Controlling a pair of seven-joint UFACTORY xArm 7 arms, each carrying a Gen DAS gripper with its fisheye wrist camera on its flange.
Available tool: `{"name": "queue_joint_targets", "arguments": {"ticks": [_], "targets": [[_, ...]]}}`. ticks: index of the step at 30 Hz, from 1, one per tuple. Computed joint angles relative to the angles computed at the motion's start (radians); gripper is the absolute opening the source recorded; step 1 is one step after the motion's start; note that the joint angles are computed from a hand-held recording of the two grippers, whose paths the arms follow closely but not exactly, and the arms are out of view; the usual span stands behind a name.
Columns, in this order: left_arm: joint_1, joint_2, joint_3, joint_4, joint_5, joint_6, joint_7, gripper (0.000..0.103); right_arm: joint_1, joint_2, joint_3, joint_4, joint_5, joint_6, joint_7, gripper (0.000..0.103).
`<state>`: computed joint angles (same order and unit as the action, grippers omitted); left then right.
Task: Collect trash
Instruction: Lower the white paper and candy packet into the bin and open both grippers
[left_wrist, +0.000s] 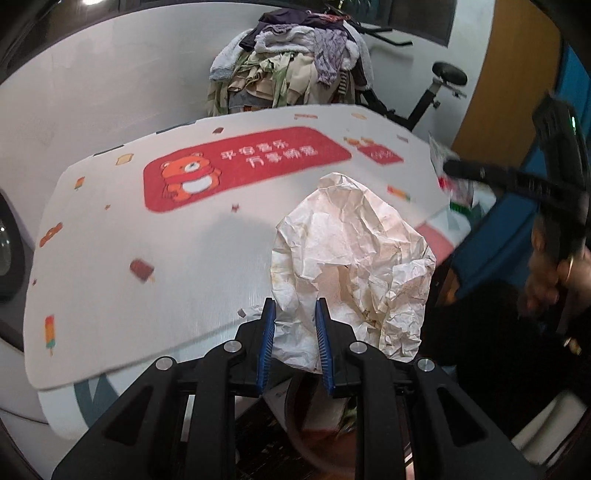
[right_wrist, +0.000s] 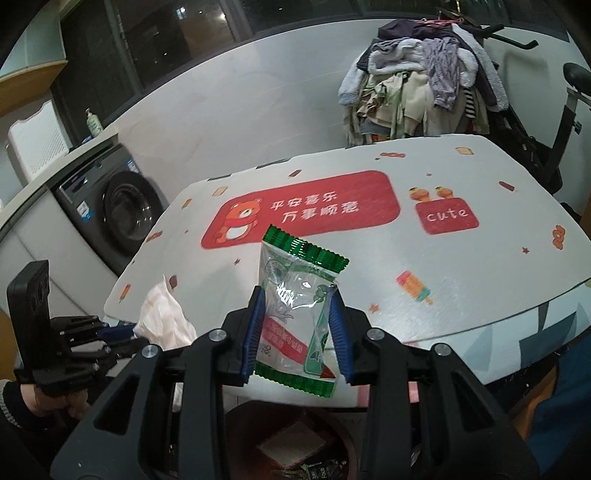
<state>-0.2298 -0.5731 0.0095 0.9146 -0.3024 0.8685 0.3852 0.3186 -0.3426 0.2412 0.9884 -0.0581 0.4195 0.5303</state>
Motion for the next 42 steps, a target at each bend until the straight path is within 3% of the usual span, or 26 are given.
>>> {"name": "queue_joint_targets", "arguments": {"ticks": [11,16,17,18,20,22,24,26,33,42], "targets": [[-0.032,-0.125,-0.05,-0.173,0.069,0.028,0.009,0.023,0.013,-0.059,0.021,-0.059,-0.014,0.032,0.019,0.037],[-0.072,-0.128,-0.039,-0.206,0.031,0.029,0.012,0.03,0.015,-0.076,0.022,-0.086,-0.009,0.045,0.024,0.037],[-0.081,-0.134,-0.027,-0.208,0.006,0.027,0.009,0.04,0.016,-0.079,0.023,-0.092,-0.008,0.048,0.024,0.037],[-0.086,-0.141,-0.022,-0.21,-0.011,0.023,0.006,0.057,0.018,-0.081,0.024,-0.098,-0.008,0.05,0.024,0.037],[-0.081,-0.173,-0.026,-0.224,-0.022,-0.013,-0.008,0.069,0.024,-0.082,0.027,-0.105,-0.006,0.059,0.021,0.037],[-0.069,-0.198,-0.034,-0.23,-0.012,-0.039,-0.028,0.073,0.039,-0.077,0.027,-0.114,0.004,0.071,0.011,0.037],[-0.052,-0.226,-0.042,-0.235,0.003,-0.067,-0.061,0.087,0.054,-0.068,0.027,-0.119,0.014,0.08,0.001,0.037],[-0.039,-0.254,-0.042,-0.24,0.014,-0.098,-0.093,0.093,0.078,-0.054,0.027,-0.125,0.032,0.091,-0.016,0.037],[0.024,-0.287,-0.051,-0.232,0.097,-0.128,-0.202,0.097,0.147,0.012,0.036,-0.111,0.076,0.165,-0.084,0.037],[0.108,-0.306,-0.061,-0.243,0.194,-0.162,-0.324,0.097,0.173,0.078,0.034,-0.079,0.104,0.257,-0.12,0.038]]}}
